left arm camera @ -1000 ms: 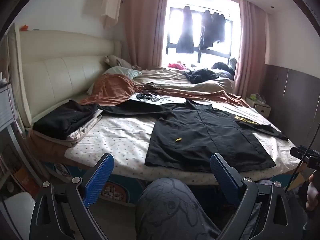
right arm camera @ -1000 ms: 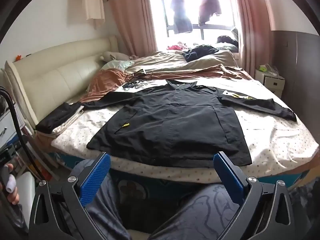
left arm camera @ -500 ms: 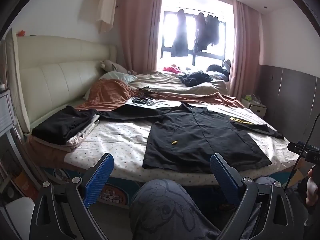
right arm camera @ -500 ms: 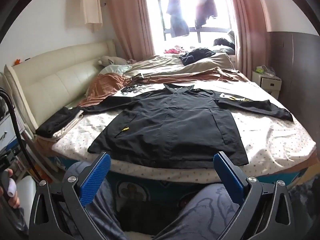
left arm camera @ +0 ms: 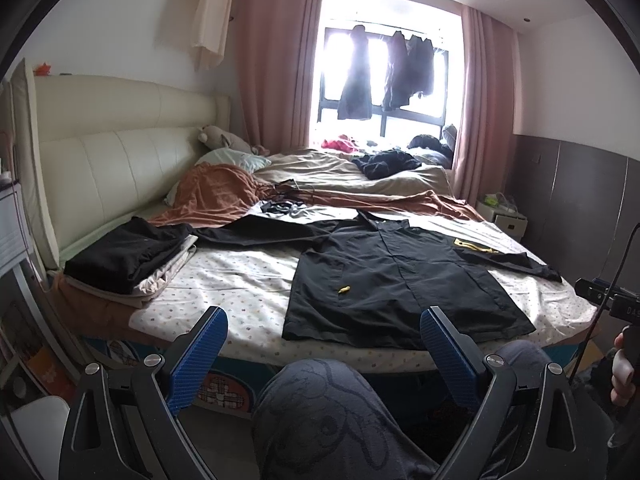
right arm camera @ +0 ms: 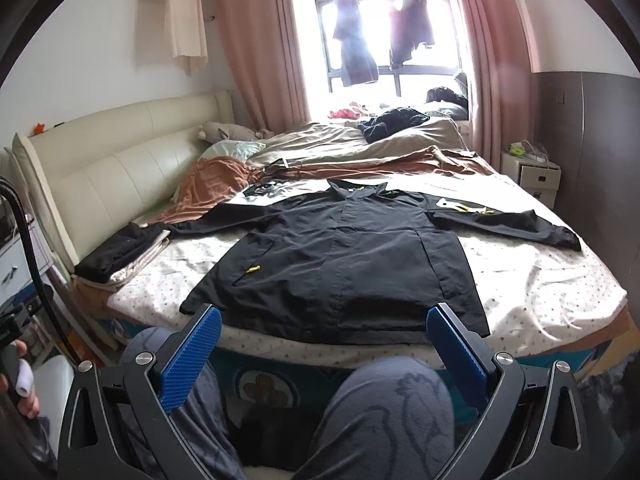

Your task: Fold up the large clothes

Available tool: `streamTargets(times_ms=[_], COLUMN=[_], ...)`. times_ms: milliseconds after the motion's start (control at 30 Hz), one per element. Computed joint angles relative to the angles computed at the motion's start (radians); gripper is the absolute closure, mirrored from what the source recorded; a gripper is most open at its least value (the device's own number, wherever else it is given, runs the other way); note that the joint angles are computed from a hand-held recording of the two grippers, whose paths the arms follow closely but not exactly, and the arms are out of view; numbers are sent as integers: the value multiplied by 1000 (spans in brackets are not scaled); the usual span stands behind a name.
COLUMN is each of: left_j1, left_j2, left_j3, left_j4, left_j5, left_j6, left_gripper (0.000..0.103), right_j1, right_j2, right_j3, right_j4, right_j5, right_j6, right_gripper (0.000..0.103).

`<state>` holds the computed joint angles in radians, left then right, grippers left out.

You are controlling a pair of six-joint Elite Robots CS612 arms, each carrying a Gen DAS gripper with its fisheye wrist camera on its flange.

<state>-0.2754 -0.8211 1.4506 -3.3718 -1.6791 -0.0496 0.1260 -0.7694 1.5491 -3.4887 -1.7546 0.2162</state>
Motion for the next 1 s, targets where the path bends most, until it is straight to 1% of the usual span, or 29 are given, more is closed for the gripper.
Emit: streamTargets(times_ms=[333, 433, 767, 1000], left_j1=[0, 0, 5, 5], left_j2=[-1, -3, -2, -2], left_j3=[-6, -2, -2, 2], left_j4=[14, 3, 0, -11], left_j5=[-1, 0, -30, -28], left_j6=[17, 20, 11, 3], left_gripper=[5, 5, 5, 5], right_j1=[-6, -2, 4, 6], right_j2=[14, 16, 13, 14], right_j3=[-17, -20, -16, -18], right_j4=[-1, 6, 2, 1], right_j5=[32, 30, 17, 2], right_j6=[7, 7, 5, 8], right_gripper=[0, 0, 0, 0])
